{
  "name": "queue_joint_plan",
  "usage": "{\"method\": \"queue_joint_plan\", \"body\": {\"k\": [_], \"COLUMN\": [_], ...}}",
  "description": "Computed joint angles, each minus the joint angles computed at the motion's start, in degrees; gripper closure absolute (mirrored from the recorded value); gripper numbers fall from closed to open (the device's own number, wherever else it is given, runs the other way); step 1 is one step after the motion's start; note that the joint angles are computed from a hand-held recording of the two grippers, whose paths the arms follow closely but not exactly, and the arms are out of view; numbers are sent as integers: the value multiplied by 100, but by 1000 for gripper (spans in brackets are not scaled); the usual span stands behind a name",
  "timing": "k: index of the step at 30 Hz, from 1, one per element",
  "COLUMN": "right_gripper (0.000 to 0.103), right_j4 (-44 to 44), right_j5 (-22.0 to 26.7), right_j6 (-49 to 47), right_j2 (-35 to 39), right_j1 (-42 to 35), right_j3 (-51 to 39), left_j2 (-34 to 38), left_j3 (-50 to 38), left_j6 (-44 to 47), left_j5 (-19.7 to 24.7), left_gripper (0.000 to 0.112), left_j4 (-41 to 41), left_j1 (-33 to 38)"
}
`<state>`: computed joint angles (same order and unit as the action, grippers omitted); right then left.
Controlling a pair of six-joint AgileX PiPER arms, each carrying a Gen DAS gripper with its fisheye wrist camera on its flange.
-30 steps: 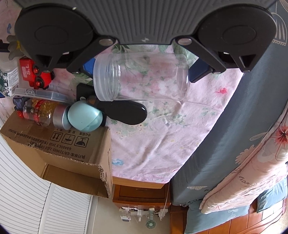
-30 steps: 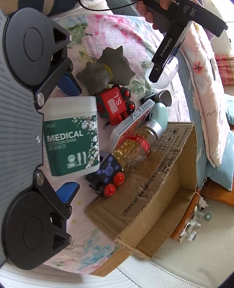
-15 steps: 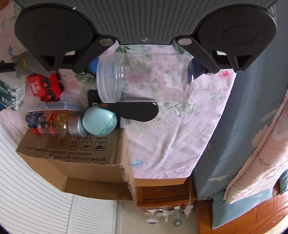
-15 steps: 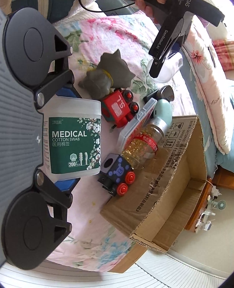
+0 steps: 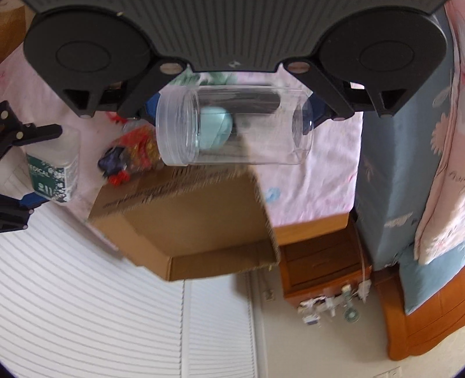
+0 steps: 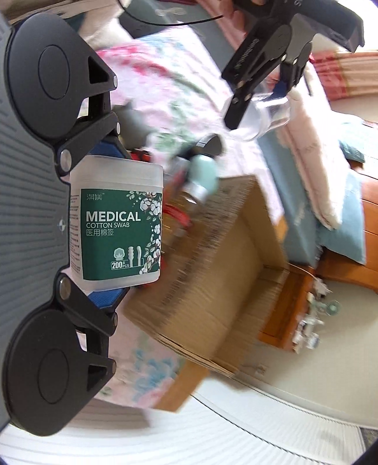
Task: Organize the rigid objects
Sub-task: 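Grasp the white-green MEDICAL tub with the right tool, then drop the jar into the box with the left tool while the right tool drops the tub in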
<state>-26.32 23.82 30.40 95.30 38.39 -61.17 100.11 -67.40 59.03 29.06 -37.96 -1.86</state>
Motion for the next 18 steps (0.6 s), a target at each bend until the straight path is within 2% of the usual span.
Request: {"method": "queue_joint_plan", "body": {"k": [5,10,16,18], "right_gripper": [17,17,17,17], "right_j4": [-42,-22,12,129], "right_j5": [71,135,152,160], "right_j6": [-26,-46,68,11], "right_j2": [81,314,528,600], "right_j1": [-199,-422,-676,-760], "right_j3": [-524,-1040,-1363,-1440], "left_j2": [563,1525,2801,3072], "left_j3": [-1071,-2561,-4536,-4890], "left_j6": [-428,-1432,-2417,-2638], "left_j5": [142,482,1092,1073], "left_gripper": [23,23,22,20], "left_j4": [340,1211,1982,2110], "left_j1": [-389,-749,-994,-1045]}}
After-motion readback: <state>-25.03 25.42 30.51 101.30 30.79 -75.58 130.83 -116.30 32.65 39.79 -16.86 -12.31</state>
